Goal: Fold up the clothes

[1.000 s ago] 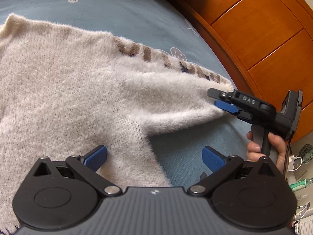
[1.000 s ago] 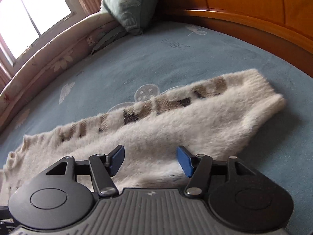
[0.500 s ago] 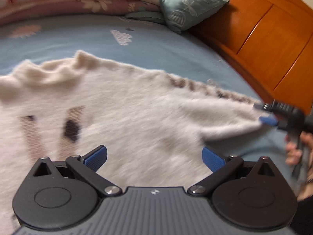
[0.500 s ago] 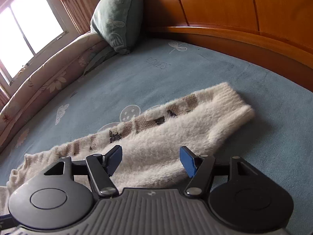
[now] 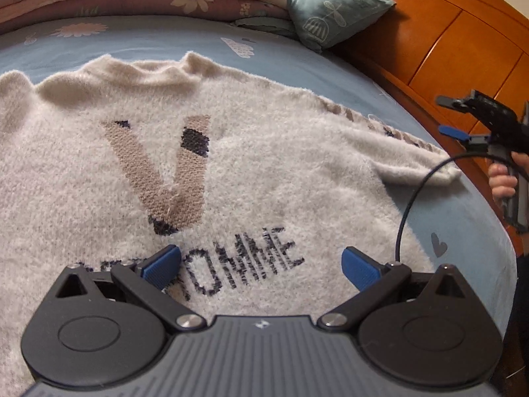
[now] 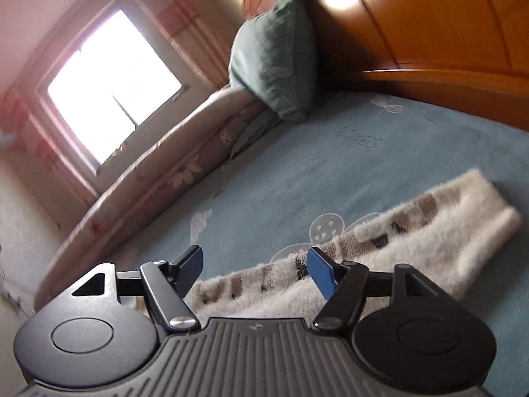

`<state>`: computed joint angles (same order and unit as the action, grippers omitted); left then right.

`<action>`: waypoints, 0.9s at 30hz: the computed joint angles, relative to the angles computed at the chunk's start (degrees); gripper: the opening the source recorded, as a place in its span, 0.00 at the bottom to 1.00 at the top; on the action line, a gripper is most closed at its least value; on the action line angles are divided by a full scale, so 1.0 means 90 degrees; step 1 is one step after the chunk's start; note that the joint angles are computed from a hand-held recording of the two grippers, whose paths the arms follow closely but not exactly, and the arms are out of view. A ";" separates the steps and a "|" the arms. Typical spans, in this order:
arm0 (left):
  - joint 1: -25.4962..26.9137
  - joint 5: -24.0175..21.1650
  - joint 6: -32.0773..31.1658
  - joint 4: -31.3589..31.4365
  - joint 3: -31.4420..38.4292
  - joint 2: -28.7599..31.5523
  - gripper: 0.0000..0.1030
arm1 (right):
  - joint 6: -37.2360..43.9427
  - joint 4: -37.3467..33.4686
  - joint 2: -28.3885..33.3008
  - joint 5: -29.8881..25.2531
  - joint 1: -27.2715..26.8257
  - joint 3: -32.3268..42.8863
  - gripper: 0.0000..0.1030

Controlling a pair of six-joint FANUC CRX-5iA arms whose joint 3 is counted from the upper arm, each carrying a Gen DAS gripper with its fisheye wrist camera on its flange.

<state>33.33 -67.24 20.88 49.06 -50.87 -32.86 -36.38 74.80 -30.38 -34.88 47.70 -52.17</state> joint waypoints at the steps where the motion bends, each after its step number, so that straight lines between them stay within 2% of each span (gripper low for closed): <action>1: 0.0012 0.0040 -0.0125 0.0070 -0.0086 -0.0069 0.99 | 0.0782 -0.0440 0.0303 -0.0202 0.0092 0.0269 0.74; 4: 0.0065 0.0143 -0.0497 0.0312 -0.0354 -0.0273 0.99 | 0.2819 -0.1614 0.1229 -0.0989 0.0300 0.1089 0.74; 7: 0.0048 0.0282 -0.0889 0.0482 -0.0557 -0.0420 0.99 | 0.3792 -0.2697 0.1685 -0.1396 0.0408 0.1445 0.74; 8: 0.0025 0.0337 -0.0995 0.0525 -0.0604 -0.0449 0.99 | 0.3998 -0.2675 0.1714 -0.1620 0.0558 0.1387 0.74; 9: 0.0001 0.0379 -0.1081 0.0567 -0.0635 -0.0450 0.99 | 0.4141 -0.2572 0.1673 -0.1902 0.0776 0.1307 0.75; 11: -0.0023 0.0436 -0.1248 0.0687 -0.0705 -0.0442 0.99 | 0.4419 -0.2585 0.1586 -0.2565 0.1273 0.1224 0.88; 13: 0.0006 0.0417 -0.1366 0.0811 -0.0763 -0.0422 0.99 | 0.4361 -0.2636 0.1283 -0.3128 0.1698 0.1025 0.93; 16: 0.0138 0.0253 -0.1458 0.0941 -0.0802 -0.0367 0.99 | 0.4045 -0.2923 0.0669 -0.3623 0.1969 0.0931 0.91; 18: 0.0167 0.0206 -0.1473 0.0984 -0.0808 -0.0333 0.99 | 0.3847 -0.2444 0.0449 -0.3981 0.2116 0.0802 0.90; 20: 0.0162 0.0213 -0.1493 0.1004 -0.0822 -0.0334 0.99 | 0.3815 -0.1888 0.0322 -0.3946 0.1911 0.0703 0.91; 23: 0.0120 0.0286 -0.1544 0.1012 -0.0859 -0.0385 0.99 | 0.4029 -0.1839 0.0387 -0.3173 0.1044 0.0862 0.91; 27: 0.0104 0.0328 -0.1598 0.1023 -0.0894 -0.0428 0.99 | 0.4263 -0.2260 0.0631 -0.1965 0.0151 0.0918 0.90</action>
